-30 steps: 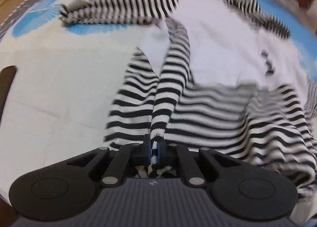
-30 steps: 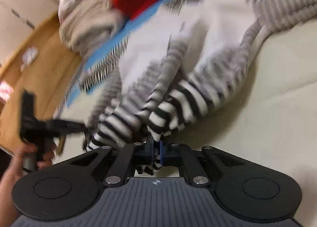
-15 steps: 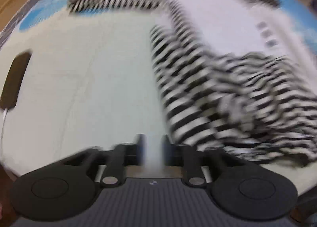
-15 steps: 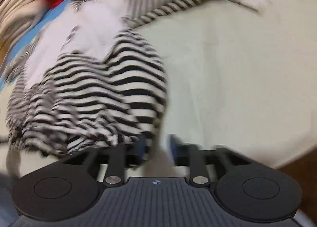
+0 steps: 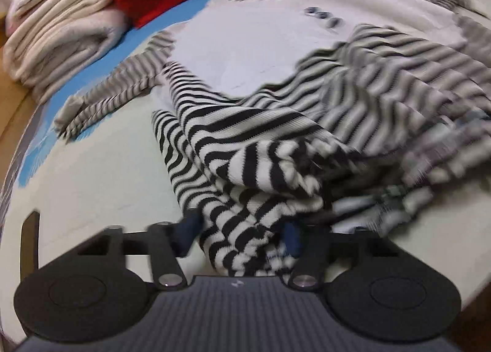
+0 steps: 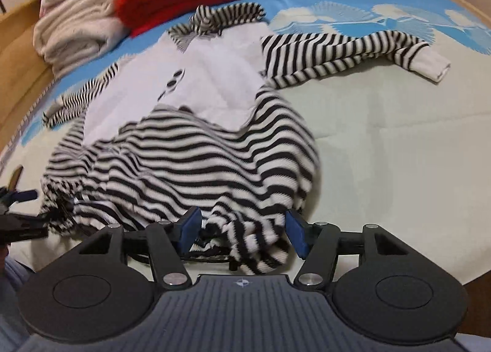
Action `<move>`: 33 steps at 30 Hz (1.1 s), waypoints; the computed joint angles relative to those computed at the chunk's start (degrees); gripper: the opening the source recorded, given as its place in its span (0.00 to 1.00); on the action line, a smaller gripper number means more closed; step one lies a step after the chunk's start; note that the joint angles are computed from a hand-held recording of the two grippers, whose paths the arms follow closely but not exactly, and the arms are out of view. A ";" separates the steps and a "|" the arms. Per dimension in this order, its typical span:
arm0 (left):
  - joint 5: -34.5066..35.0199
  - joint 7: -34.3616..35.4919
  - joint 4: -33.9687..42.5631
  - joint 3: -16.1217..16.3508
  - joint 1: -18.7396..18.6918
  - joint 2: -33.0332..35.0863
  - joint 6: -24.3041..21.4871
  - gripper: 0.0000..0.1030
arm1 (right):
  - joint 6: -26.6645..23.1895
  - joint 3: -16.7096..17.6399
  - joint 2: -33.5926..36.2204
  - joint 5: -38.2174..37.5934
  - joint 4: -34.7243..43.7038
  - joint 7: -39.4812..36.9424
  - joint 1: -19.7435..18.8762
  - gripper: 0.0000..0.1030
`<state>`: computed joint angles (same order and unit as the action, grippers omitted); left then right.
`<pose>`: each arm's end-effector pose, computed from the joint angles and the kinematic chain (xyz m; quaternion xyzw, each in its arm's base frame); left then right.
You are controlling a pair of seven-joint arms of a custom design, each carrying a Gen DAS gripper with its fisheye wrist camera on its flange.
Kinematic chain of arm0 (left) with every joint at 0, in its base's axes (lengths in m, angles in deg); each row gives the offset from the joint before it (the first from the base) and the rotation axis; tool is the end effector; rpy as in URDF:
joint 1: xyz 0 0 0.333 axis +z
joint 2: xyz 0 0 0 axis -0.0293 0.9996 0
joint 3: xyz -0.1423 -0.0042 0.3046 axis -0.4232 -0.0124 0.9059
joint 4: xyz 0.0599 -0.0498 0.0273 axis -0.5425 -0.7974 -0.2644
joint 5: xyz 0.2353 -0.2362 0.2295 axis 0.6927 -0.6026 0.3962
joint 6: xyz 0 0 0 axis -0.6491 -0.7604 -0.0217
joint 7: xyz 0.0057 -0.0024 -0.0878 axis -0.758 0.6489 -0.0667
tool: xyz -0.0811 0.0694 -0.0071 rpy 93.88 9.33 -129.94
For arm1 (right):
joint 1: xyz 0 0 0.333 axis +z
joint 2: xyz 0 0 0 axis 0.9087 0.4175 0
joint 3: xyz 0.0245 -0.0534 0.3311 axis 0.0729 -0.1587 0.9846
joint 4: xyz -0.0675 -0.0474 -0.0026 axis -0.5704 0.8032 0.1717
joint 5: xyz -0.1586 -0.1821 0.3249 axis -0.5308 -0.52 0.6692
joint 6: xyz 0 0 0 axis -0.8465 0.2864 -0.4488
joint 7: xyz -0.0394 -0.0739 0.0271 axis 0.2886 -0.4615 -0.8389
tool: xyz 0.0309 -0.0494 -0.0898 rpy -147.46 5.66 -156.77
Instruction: Fold small clothes
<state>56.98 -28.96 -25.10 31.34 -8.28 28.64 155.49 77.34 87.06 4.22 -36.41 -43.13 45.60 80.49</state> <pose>0.6043 -0.1404 0.5096 -0.6552 0.6767 -0.0694 0.3286 0.6508 0.2617 0.5988 -0.7423 0.5823 -0.0695 0.3241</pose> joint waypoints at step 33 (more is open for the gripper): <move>-14.94 -10.47 7.93 -3.50 8.43 1.84 -9.65 0.14 | -5.41 -0.74 18.85 5.28 24.86 19.03 -2.79 0.54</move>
<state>42.04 -39.43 -17.17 27.85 0.15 30.48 145.84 71.93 86.32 23.07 -31.13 -18.26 64.62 77.69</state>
